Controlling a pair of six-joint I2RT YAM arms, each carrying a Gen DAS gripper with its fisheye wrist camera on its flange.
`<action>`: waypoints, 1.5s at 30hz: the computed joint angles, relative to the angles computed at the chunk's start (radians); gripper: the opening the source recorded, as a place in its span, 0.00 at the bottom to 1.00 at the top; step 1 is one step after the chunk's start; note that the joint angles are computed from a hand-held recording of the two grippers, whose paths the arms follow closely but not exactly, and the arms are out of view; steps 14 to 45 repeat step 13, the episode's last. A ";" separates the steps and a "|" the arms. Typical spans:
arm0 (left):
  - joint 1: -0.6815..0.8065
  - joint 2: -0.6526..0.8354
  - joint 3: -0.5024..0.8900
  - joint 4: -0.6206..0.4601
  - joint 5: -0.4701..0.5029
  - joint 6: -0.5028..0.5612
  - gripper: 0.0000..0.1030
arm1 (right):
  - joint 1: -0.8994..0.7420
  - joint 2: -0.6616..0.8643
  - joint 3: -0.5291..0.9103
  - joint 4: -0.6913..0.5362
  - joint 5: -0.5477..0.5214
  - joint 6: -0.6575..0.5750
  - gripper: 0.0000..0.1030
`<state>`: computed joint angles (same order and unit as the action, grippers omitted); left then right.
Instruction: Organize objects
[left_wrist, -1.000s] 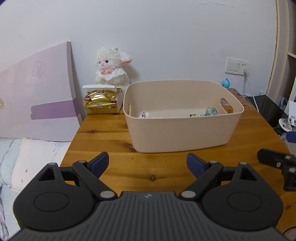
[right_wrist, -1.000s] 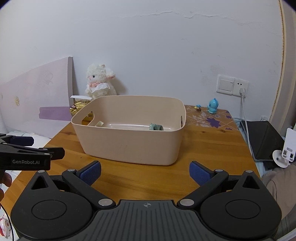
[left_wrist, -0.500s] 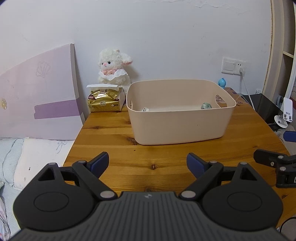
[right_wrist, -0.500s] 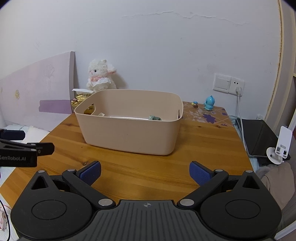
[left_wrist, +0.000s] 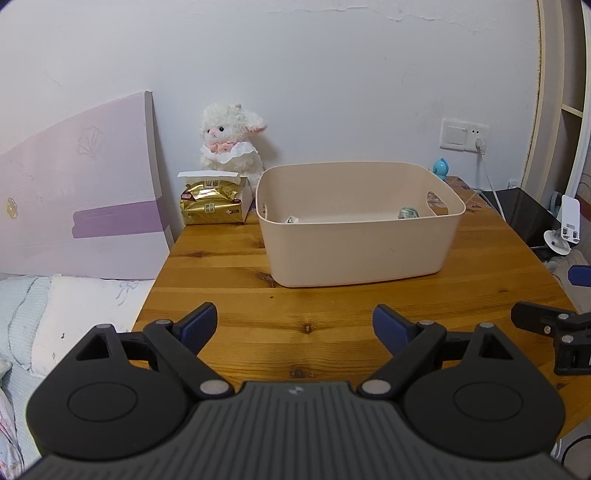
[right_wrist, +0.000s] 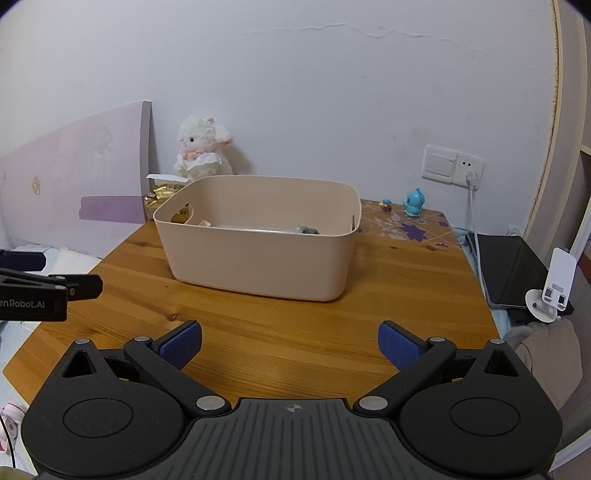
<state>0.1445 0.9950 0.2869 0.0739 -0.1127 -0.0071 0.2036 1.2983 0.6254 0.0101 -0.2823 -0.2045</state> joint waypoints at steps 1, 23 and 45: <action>0.001 -0.006 -0.002 -0.003 0.002 -0.001 0.89 | -0.003 0.000 0.000 0.000 -0.002 0.000 1.00; -0.001 -0.024 -0.004 -0.017 0.002 -0.005 0.91 | -0.016 0.007 0.002 -0.006 -0.003 -0.003 1.00; -0.001 -0.024 -0.004 -0.017 0.002 -0.005 0.91 | -0.016 0.007 0.002 -0.006 -0.003 -0.003 1.00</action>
